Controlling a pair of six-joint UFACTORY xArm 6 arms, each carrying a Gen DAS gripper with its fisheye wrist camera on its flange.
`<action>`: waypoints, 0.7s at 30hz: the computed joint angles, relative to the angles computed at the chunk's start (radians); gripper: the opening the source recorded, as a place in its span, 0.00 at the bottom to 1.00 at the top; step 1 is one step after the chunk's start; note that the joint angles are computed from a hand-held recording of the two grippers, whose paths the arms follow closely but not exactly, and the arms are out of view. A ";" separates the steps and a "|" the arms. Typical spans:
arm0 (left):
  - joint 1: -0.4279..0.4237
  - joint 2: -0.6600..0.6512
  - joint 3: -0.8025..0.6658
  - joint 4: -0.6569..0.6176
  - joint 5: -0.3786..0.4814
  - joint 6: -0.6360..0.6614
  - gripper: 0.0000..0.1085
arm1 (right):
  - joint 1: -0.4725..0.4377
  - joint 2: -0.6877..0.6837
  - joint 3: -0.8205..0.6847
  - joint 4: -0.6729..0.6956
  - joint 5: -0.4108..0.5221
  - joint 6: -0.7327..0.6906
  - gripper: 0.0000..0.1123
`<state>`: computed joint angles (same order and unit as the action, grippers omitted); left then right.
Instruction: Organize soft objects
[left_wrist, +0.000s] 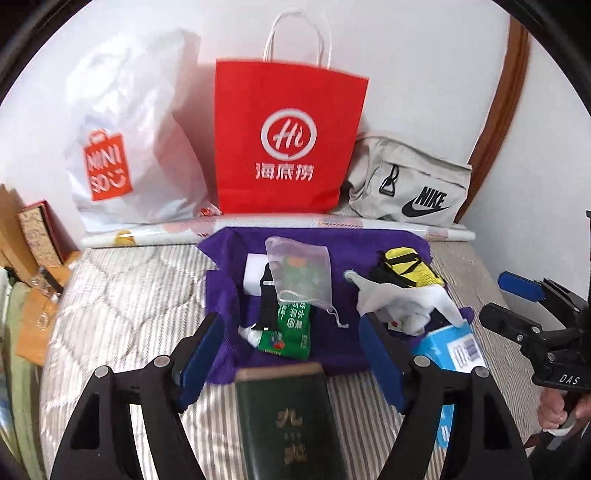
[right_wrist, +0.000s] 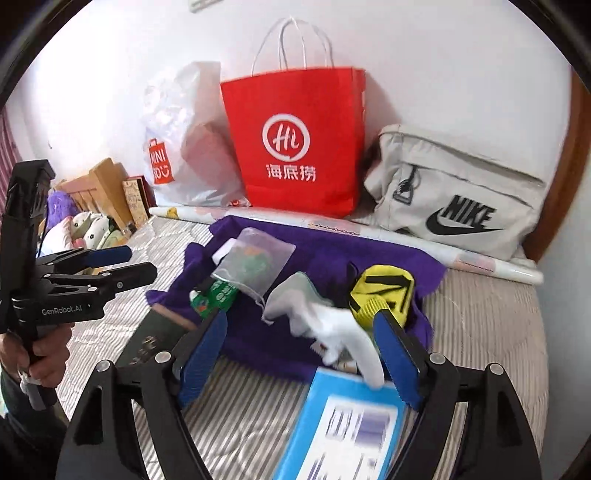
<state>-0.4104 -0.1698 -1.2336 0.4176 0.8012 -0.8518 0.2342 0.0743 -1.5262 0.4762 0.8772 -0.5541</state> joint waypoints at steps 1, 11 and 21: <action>-0.018 -0.019 0.005 0.021 0.015 -0.019 0.71 | -0.002 -0.042 0.036 -0.004 -0.006 0.010 0.72; -0.211 -0.191 0.078 0.170 0.136 -0.240 0.81 | -0.028 -0.390 0.338 0.012 -0.097 0.031 0.86; -0.481 -0.277 0.086 0.331 0.406 -0.470 0.81 | -0.114 -0.659 0.518 0.055 -0.017 0.076 0.87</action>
<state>-0.8916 -0.4472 -1.1478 0.7486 1.2069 -1.3215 0.1204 -0.5843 -1.0083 0.5317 0.8602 -0.4781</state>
